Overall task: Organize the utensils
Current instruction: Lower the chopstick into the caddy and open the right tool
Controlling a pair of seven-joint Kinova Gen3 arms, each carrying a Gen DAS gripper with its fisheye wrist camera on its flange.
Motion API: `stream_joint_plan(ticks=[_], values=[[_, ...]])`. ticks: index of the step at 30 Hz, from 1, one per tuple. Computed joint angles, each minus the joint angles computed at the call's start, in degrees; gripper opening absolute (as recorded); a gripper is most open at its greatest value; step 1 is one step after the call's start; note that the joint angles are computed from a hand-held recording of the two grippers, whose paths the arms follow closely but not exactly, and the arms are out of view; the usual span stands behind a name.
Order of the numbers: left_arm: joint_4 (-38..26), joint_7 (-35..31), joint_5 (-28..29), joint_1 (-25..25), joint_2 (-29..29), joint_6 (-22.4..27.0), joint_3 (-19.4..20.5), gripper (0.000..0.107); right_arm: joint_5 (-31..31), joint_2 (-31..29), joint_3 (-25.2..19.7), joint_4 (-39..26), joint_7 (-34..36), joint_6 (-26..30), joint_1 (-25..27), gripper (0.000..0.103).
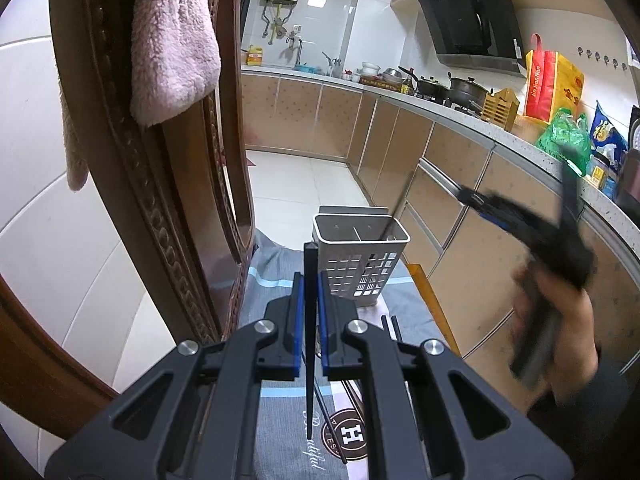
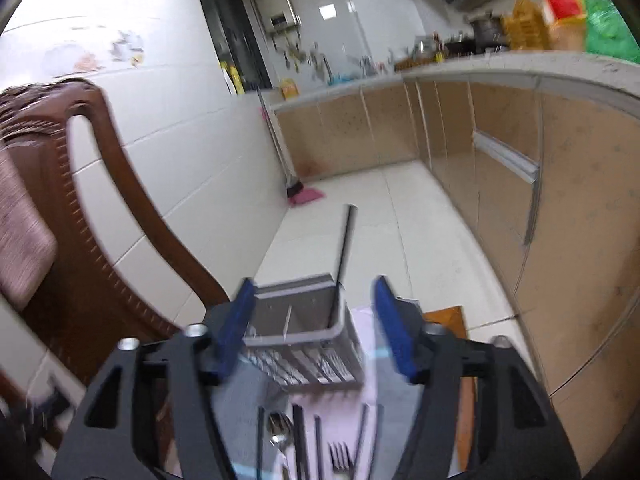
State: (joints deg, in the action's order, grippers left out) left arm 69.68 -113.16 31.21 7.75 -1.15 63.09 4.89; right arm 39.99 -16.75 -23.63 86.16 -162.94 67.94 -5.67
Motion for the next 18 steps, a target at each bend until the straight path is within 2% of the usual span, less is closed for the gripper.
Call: stream_joint_plan(ticks=[1, 2, 7, 9, 11, 12, 14, 18], values=[[0.18, 0.08, 0.01, 0.02, -0.04, -0.21, 0.00, 0.007, 1.40, -1.56, -2.53, 1.82, -1.78, 0.87, 1.16, 0.081], [0.38, 0.31, -0.47, 0.18, -0.12, -0.53, 0.18, 0.007, 3.08, -3.22, -5.18, 3.76, -4.11, 2.67, 1.68, 0.085], [1.08, 1.78, -1.45, 0.81, -0.61, -1.99, 0.49, 0.007, 5.44, -9.05, -17.16, 12.84, -14.86, 6.94, 6.18, 0.087], [0.82, 3.23, -1.54, 1.09, -0.68, -2.82, 0.64, 0.007, 4.13, -10.62, -16.98, 15.07, -17.03, 4.54, 7.22, 0.087], [-1.05, 5.60, -2.28, 1.59, -0.03, -2.78, 1.14, 0.007, 2.33, -11.50, -14.40, 16.37, -16.03, 0.79, 7.01, 0.087], [-2.21, 6.99, -2.97, 1.89, 0.37, -2.59, 1.45, 0.007, 2.52, -11.68, -14.58, 16.76, -15.54, 0.29, 7.90, 0.087], [-6.52, 9.80, -4.46, 2.55, 1.98, -0.72, 2.14, 0.007, 2.42, -11.93, -15.15, 17.03, -14.35, 0.16, 9.77, 0.087], [-17.14, 15.55, -8.08, 4.02, 6.06, 0.10, 4.89, 0.007, -0.41, -14.19, -12.60, 18.29, -12.39, -2.53, 10.95, 0.087]])
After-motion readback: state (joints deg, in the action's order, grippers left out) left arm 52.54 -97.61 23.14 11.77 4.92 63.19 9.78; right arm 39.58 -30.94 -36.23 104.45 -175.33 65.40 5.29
